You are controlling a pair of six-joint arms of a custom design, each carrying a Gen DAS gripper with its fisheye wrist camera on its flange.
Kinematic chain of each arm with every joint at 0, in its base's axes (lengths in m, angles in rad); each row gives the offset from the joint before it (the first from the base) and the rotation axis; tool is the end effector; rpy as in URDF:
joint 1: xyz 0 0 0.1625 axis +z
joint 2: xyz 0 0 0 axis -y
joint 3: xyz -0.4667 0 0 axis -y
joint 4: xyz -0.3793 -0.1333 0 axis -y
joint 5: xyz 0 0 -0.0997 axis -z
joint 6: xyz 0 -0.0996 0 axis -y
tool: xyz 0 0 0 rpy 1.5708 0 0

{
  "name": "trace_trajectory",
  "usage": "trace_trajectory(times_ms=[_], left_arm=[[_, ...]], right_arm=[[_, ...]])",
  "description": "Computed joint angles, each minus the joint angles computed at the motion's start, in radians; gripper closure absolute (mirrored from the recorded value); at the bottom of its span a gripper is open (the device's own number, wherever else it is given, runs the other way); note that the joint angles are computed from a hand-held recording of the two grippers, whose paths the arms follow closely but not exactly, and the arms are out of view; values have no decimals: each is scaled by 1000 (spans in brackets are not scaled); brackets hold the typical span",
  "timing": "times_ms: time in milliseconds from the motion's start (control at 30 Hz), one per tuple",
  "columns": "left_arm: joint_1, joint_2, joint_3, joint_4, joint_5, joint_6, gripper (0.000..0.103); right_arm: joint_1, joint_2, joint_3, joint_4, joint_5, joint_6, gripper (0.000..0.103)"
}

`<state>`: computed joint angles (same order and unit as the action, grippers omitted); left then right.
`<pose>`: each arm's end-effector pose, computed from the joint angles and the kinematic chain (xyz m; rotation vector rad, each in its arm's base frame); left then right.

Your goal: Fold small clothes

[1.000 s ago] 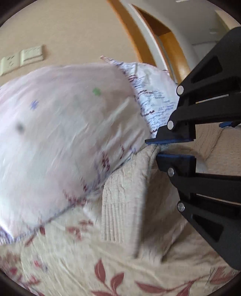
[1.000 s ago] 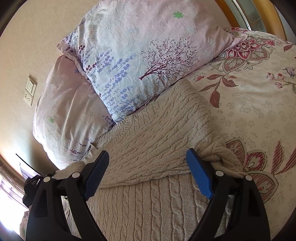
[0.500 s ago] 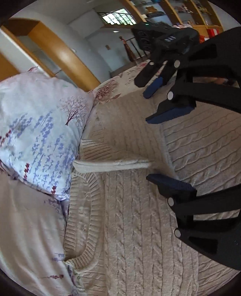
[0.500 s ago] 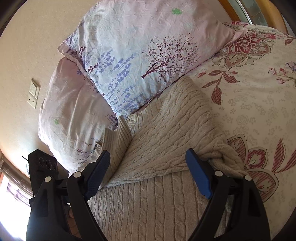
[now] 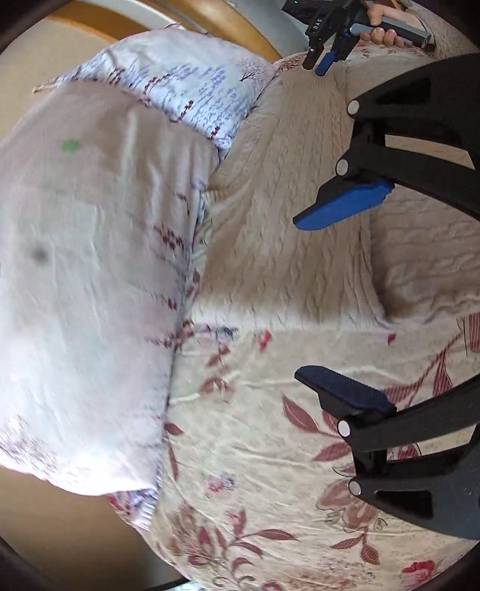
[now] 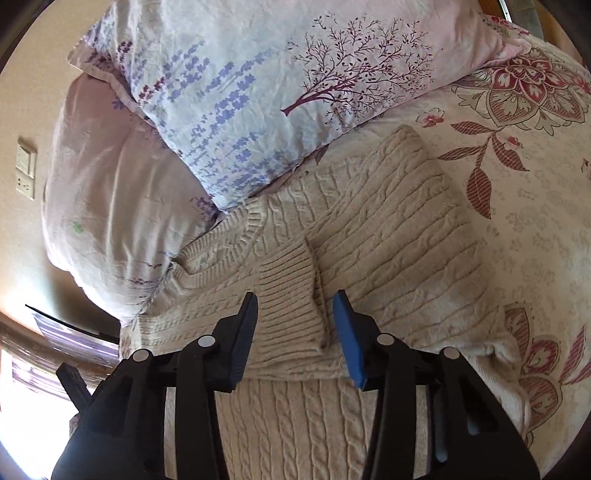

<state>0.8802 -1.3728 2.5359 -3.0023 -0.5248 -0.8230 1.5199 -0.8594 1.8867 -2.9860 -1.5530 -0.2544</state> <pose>-0.0547 -0.4108 0.2502 -0.3310 2.2847 -1.1370 0.1028 -0.6369 0.1369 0.3144 -3.0264 0.5948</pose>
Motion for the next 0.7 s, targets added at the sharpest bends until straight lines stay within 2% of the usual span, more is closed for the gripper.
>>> trace_trajectory(times_ms=[33,100,167,200,267,400,467,567,667,700], left_arm=[[16,-12,8,-9,-26,-5,34],[39,-18,24,-39,-66,-6,41],[49,7,31,-99,-83,25,46],[41,12,36,-105,-72,35,47],[47,27,30,-134,-105,72,59],[40,54,26,-134,-83,76,61],[35,58,27,-131,-76,73,61],[38,71,19,-132,-72,81,61],[37,76,22,-141,-64,90,61],[36,81,21,-143,-59,91,61]], right_arm=[[2,11,-10,7,-16,-4,69],[2,27,-14,17,-24,-15,71],[12,37,1,-31,-48,-61,77],[19,42,2,-45,-61,-86,90],[20,45,4,-58,-44,-107,93],[34,40,49,-247,15,-194,94],[44,44,57,-321,14,-224,95],[65,82,29,-355,-111,-241,95],[59,115,-6,-313,-227,-200,95],[48,117,-8,-308,-219,-189,95]])
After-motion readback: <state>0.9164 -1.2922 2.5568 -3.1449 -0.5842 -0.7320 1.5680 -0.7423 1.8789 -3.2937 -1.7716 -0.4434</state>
